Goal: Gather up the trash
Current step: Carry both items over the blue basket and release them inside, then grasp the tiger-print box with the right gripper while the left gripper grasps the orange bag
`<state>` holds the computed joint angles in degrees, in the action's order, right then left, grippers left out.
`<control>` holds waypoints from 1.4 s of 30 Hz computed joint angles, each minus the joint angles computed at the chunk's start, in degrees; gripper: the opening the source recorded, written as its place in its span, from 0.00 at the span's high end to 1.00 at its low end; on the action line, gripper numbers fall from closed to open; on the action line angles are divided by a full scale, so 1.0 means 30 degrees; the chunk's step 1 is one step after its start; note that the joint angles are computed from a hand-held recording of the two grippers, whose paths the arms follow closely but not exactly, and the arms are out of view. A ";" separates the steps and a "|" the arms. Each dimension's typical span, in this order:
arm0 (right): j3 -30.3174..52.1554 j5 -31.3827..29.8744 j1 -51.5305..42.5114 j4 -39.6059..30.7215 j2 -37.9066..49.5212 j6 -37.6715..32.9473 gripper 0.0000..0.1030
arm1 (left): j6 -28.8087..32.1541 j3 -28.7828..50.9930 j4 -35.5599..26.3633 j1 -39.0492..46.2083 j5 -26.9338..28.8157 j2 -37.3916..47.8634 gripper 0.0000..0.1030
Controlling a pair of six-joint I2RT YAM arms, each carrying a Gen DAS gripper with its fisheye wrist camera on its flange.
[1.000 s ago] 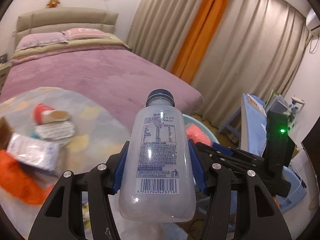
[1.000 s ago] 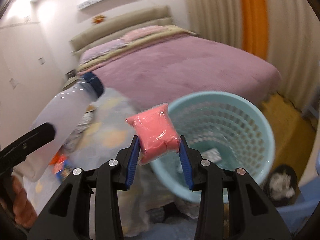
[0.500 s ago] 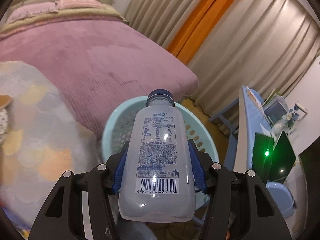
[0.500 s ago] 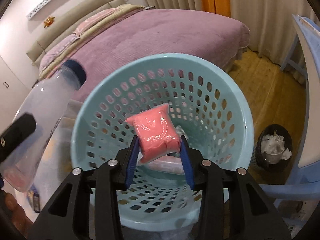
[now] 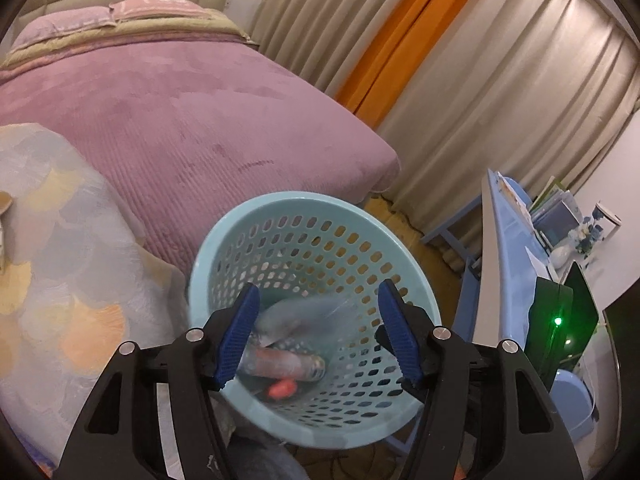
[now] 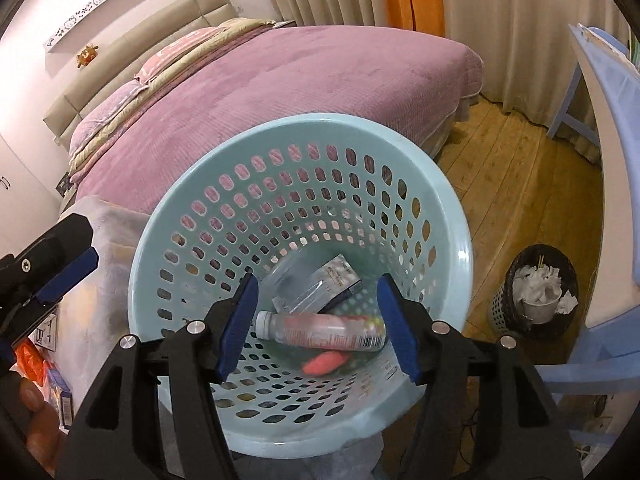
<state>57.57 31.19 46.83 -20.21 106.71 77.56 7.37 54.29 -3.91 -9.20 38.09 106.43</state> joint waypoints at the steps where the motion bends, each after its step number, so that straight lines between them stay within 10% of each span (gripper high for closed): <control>1: 0.0003 0.0048 0.0044 -0.0040 -0.0050 -0.0004 0.44 | 0.0105 -0.0231 0.0009 0.0204 0.0100 -0.0261 0.41; 22: 0.8621 0.2758 0.4109 -0.4177 0.3086 -0.2051 0.43 | 0.4094 -0.2145 -0.3342 0.9172 0.3054 -0.6467 0.29; 42: 2.4774 0.0198 0.5643 -0.6465 1.3976 -0.9650 0.25 | 0.2060 0.6045 -0.6571 1.7534 0.2775 0.2717 0.16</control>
